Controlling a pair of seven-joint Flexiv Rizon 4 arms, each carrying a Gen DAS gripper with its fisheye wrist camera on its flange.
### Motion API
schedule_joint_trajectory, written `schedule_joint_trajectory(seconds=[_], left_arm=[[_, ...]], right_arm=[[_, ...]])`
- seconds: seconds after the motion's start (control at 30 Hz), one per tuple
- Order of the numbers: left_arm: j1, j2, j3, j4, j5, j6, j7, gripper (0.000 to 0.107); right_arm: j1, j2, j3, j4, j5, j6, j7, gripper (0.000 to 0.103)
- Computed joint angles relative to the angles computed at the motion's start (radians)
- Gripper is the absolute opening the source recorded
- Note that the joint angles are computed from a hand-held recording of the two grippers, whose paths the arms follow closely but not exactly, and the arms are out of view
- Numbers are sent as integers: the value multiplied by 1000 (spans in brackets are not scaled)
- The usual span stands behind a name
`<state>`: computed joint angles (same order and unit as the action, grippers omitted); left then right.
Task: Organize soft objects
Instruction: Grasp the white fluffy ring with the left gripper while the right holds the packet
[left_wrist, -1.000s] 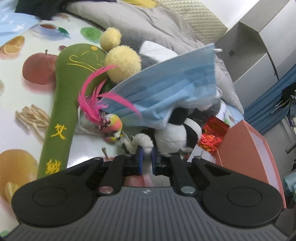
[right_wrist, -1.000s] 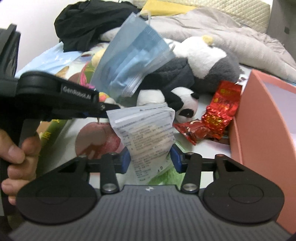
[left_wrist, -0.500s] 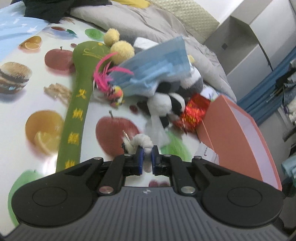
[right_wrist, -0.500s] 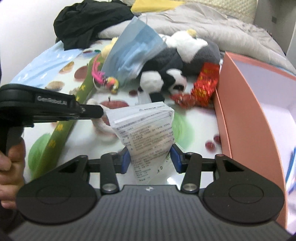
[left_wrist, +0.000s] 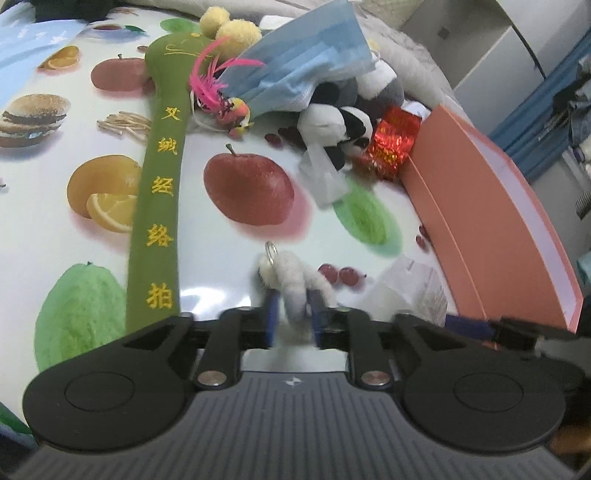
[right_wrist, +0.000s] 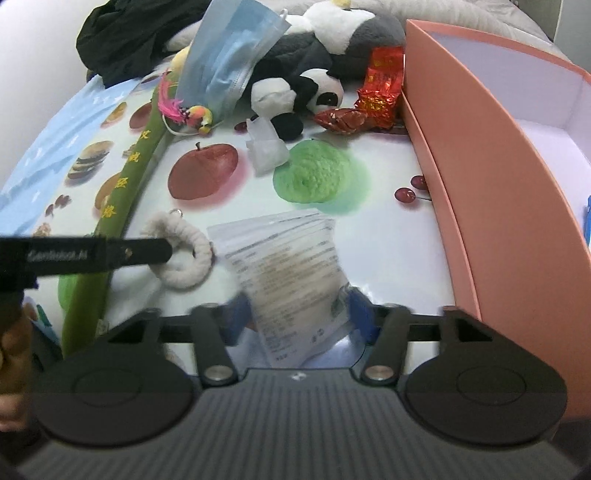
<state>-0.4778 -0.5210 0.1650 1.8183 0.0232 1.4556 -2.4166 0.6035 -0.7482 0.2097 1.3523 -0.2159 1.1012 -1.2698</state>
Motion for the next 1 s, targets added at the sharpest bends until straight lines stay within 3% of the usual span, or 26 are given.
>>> schedule_joint_trajectory(seconds=[0.13, 0.3, 0.4, 0.47, 0.6, 0.67, 0.73, 0.87, 1.0], left_arm=[[-12, 16, 24, 15, 15, 3, -10, 52], [-22, 10, 47, -7, 56, -9, -22, 53], [-21, -5, 54, -26, 68, -5, -25, 53], [-16, -16, 51, -41, 67, -10, -22, 53], [-11, -37, 52, -64, 67, -14, -12, 53], [-16, -44, 62, -68, 68, -7, -19, 53], [-55, -56, 115, -77, 82, 5, -68, 52], [-29, -61, 87, -77, 67, 13, -46, 51], [-3, -63, 47, -78, 50, 0, 0, 47]], right_arm=[[0, -3, -6, 11, -8, 45, -9, 76], [-1, -14, -10, 22, -37, 124, -55, 76], [-27, -32, 31, 3, -20, 131, -104, 76], [-32, -39, 42, -2, -12, 136, -130, 69], [-27, -47, 43, -4, -3, 133, -155, 67], [-22, -44, 35, 3, -5, 139, -164, 54], [-20, -42, 31, 6, -6, 136, -167, 48], [-15, -28, 22, 21, -3, 138, -163, 36], [1, -12, -12, 41, -19, 147, -121, 33]])
